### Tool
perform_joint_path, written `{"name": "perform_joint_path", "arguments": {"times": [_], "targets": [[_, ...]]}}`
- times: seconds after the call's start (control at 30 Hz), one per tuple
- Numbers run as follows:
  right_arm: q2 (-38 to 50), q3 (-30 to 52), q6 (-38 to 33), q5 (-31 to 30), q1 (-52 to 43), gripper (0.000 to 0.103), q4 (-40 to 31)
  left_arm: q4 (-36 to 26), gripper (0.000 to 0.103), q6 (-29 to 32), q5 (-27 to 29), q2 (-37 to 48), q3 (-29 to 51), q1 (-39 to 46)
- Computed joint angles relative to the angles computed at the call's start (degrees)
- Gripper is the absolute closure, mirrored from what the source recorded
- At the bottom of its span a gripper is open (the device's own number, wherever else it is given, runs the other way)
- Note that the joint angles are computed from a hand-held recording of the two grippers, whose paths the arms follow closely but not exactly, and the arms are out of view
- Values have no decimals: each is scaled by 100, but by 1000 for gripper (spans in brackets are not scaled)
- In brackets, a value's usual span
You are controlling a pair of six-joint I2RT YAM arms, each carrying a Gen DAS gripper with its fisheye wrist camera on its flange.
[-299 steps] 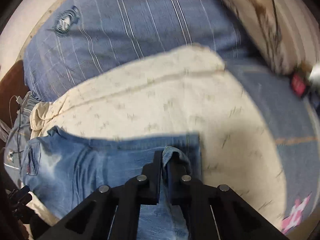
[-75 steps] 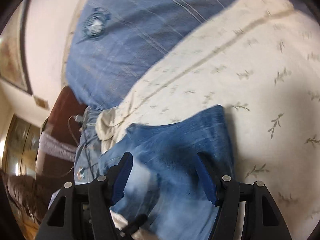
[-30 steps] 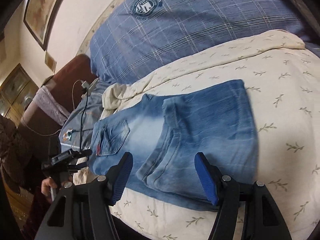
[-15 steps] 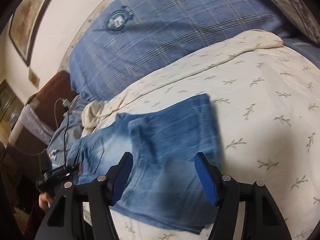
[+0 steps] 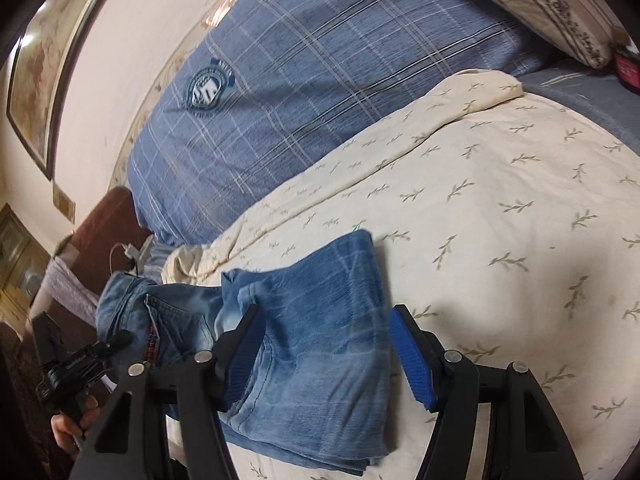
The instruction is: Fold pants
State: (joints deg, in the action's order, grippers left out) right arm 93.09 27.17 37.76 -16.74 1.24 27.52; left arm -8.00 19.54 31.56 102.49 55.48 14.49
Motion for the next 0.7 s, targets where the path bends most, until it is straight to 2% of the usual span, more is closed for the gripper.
{"name": "perform_joint_path", "arguments": {"times": [0.13, 0.2, 0.3, 0.37, 0.43, 0.5, 0.53, 0.57, 0.63, 0.7], "targets": [[-159, -158, 26, -281, -367, 35, 75, 641, 71, -74, -724, -541, -864, -1321], [-191, -225, 89, -476, -602, 35, 123, 864, 71, -193, -1091, -375, -1061, -2069], [-247, -328, 158, -686, -931, 35, 203, 762, 71, -268, -1097, -18, -1084, -2744], [-263, -380, 231, -867, -1094, 35, 306, 745, 71, 18, -873, -265, -1363, -2959], [-148, -365, 327, -1165, -1211, 35, 444, 788, 65, 352, -809, -820, -1725, -3044], [-15, -323, 411, -1407, -1256, 35, 548, 903, 52, 576, -715, -1446, -2034, -2906], [60, -276, 461, -1521, -1233, 35, 610, 937, 42, 702, -574, -1776, -2187, -2675], [122, -242, 502, -1627, -1183, 35, 680, 877, 37, 828, -427, -1973, -2226, -2376], [242, -190, 557, -1808, -1077, 33, 821, 670, 37, 1010, -316, -1963, -2066, -1900], [435, -32, 577, -1966, -875, 30, 813, 708, 37, 1052, -450, -1582, -1786, -1508]]}}
